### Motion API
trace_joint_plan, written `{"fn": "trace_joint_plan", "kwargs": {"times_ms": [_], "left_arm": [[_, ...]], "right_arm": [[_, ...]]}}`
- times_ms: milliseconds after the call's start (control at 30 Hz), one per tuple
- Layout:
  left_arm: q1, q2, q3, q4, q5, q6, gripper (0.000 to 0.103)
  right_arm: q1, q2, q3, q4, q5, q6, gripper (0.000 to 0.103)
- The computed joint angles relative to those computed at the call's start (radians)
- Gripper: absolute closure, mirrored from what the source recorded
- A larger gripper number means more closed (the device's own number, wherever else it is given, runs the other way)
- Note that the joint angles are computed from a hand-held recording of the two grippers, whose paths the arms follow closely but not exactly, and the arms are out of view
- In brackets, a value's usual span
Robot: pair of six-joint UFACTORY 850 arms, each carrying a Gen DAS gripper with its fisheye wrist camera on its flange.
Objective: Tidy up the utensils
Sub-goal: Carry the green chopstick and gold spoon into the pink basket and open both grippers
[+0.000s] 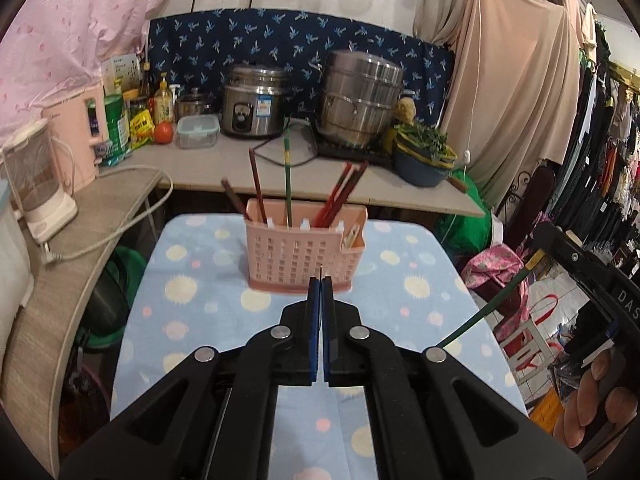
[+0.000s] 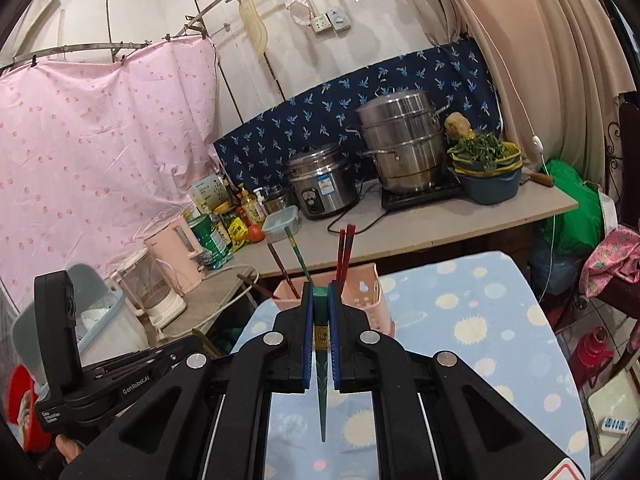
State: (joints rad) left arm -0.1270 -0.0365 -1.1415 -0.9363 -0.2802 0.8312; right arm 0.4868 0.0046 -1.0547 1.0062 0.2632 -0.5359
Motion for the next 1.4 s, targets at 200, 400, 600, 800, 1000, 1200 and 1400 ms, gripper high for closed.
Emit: {"fn": "trace_joint_plan", "kwargs": {"times_ms": [200,400,600,800,1000,1200,1400], "left_arm": [[0.009,-0.098,-0.166,0.027,-0.003,-0.047,0.103],[0.013,-0.207,-0.318,0.125,-0.014,-0.171,0.103],[0.019,-0.306,-0.442,0.207,-0.025,-0.266,0.103],[0.027,-0.404,-0.534,0.228,-0.048,-0.299,0.103],[0.028,-0.484,-0.589,0.246,-0.064,-0.330,0.103],[0.025,-0.537,-0.614,0.236,-0.068,-0.323,0.103],[0.021,-0.573,-0.633,0.256,-0.084,-0.355,0.102]], "right_arm": [[-0.035,-0.098,-0.160,-0.013,0.010,-0.035,0.096],[-0.065,-0.225,-0.350,0.036,-0.002,-0.116,0.096],[-0.088,-0.340,-0.505,0.068,-0.007,-0.152,0.096],[-0.102,-0.441,-0.616,0.151,-0.026,-0.235,0.096],[-0.116,-0.524,-0.685,0.299,-0.069,-0.366,0.096],[-0.117,-0.575,-0.714,0.394,-0.096,-0.469,0.096],[-0.119,-0.610,-0.729,0.536,-0.121,-0.617,0.096]]}}
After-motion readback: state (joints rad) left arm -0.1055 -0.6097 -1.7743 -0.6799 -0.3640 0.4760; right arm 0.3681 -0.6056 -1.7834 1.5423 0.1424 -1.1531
